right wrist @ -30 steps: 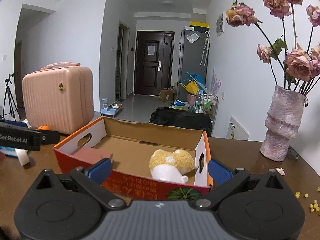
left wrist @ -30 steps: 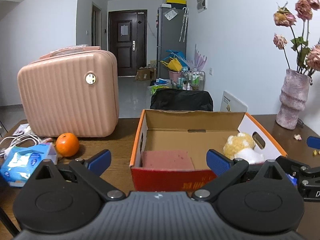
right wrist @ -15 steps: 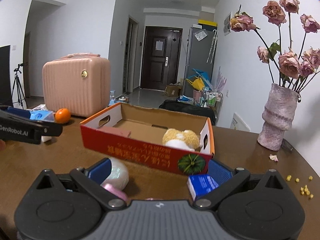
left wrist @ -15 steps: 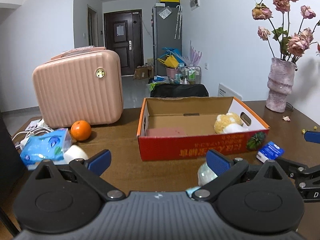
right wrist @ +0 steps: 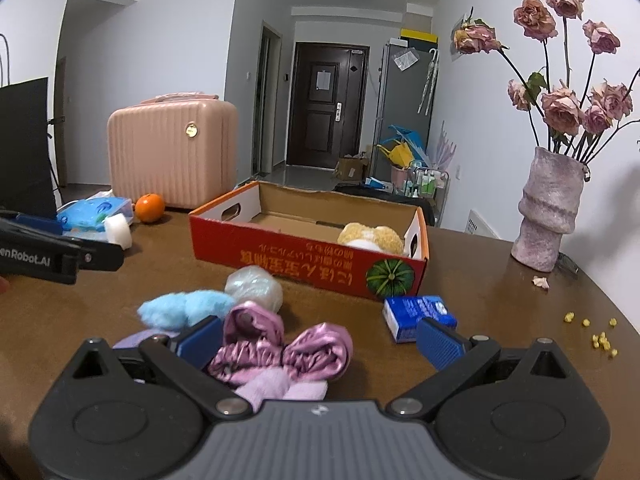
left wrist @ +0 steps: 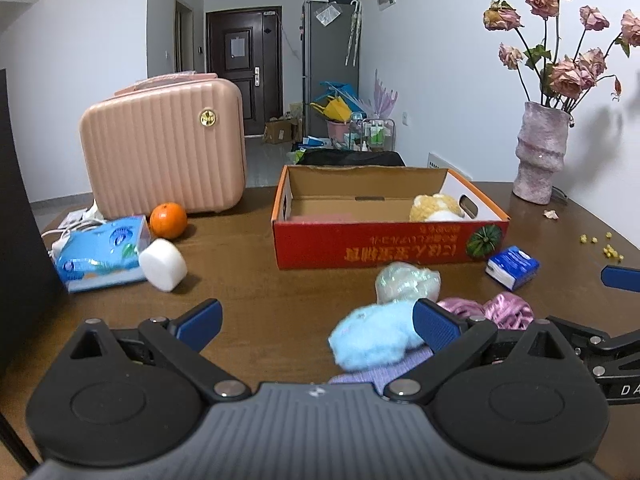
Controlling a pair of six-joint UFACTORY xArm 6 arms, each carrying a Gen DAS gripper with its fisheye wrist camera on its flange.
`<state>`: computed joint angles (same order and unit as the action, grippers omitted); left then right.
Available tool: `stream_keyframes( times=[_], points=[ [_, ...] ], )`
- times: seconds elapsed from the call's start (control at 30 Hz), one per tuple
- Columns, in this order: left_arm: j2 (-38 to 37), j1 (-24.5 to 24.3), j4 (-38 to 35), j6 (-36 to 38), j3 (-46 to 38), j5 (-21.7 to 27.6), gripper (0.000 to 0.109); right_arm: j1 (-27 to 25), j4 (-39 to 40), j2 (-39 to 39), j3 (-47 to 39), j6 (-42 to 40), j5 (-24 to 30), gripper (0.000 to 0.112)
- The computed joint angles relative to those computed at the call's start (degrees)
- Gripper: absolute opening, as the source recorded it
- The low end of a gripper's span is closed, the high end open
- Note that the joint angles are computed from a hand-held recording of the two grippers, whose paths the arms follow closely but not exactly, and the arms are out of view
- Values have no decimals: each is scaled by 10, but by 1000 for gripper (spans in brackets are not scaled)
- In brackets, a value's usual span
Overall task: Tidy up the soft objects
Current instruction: 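Move both grippers back to the pile of soft items, then grasp the lilac fuzzy scrunchie with the right gripper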
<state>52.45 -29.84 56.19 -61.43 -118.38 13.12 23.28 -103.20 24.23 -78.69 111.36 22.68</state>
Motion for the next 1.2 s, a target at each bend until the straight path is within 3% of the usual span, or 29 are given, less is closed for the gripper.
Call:
stream_keyframes(
  times=[0.33,0.77,1.07,1.2],
  points=[
    [-68,1,136,-158,112,-29,103,24,-14,-20,44,37,15,103],
    [-80,-5,289,-308,144,-38,103,36,13,11,35,24,18,103],
    [-71,0,277,-309,141,-42,103,33,28,49,-3,3,14,101],
    [-66,-1,265,-295,137,-37,103,26,29,64,-15,7,0,88]
  ],
)
